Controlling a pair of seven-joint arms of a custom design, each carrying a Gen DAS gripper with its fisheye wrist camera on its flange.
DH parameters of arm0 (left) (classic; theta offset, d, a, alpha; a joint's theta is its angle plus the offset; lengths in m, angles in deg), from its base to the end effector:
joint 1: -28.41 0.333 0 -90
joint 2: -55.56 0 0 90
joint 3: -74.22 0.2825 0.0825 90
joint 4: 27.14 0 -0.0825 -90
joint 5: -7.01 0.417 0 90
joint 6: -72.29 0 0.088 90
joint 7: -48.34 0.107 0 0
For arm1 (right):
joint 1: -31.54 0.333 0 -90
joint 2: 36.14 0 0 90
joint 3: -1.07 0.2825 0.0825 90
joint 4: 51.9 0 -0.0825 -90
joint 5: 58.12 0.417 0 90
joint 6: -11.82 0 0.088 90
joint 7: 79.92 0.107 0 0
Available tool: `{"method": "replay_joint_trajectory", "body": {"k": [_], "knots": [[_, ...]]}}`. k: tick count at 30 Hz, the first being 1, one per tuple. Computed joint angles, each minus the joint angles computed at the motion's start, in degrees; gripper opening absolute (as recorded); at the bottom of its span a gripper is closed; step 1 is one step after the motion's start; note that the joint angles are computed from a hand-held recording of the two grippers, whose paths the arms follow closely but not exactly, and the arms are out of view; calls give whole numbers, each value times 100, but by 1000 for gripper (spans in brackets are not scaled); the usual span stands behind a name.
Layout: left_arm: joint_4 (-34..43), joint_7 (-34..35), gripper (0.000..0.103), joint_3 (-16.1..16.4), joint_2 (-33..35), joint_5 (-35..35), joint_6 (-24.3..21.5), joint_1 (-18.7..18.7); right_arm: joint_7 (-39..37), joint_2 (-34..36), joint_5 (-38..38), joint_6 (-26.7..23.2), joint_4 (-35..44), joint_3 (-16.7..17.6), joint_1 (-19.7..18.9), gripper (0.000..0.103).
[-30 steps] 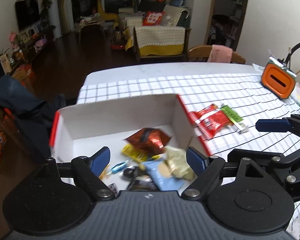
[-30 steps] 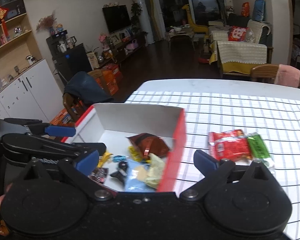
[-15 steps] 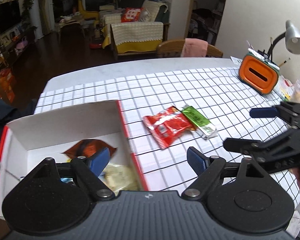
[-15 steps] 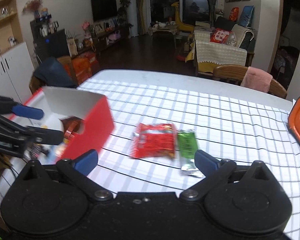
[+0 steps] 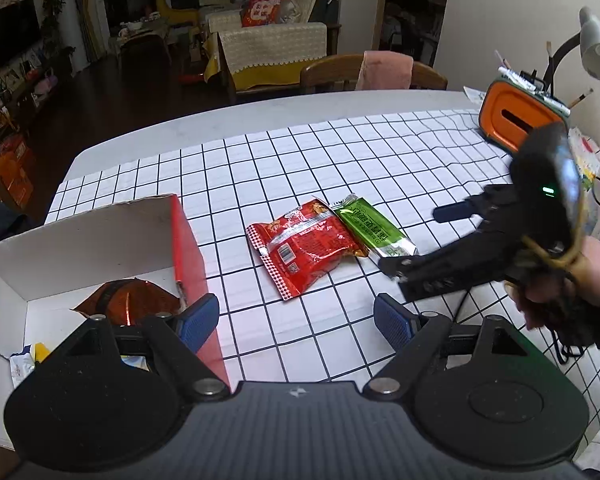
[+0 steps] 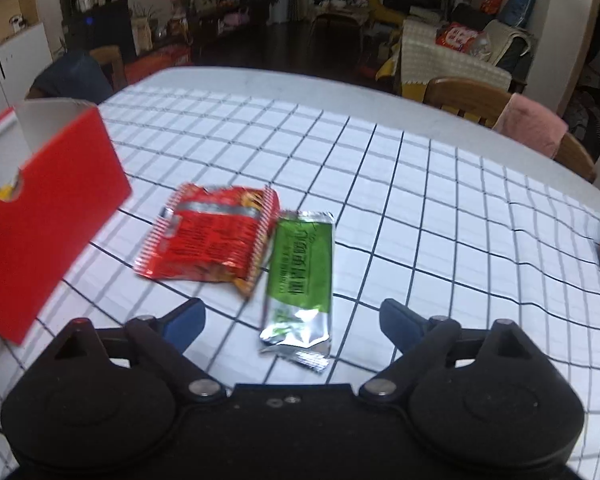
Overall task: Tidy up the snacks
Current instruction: 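Move both tools back over the red pastry and green packet, then grasp the green packet with the right gripper while the left grasps the red pastry packet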
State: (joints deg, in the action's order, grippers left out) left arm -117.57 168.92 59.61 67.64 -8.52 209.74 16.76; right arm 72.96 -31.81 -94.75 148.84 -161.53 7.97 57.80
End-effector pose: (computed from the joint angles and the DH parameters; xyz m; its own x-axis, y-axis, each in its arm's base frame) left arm 0.6307 -0.2964 0.5496 -0.7347 -0.6784 -0.0062 -0.5271 0.5766 -0.6243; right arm 0.5407 0.3456 0.4524 -0.1371 -0.9905 0.0102 -0.7938 0.1036 -0.5993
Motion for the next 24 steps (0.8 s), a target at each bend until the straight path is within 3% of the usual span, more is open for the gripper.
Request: {"method": "replay_joint_trajectory", "body": {"k": [4,15,18,21,24], "knots": [[23,-236,85,23,54,315,21,-107,-397,180,203,192,-5,-76,-96,78],[589,-380,85,-20,521,950,-135,-329,-870,364,380,710,-27,-240,-164,58],[914,-274,85,-36,774,1113,-231,-410,-912,301,367,806,-107,-253,-178,43],[1498,-233,85,-42,1189,1236,-545,-517,-969,200,401,880,-233,-242,-205,42],[2467,-297,85,-17,1819,1374,-1282,-687,-901,40,490,983,-438,-213,-240,42]]}}
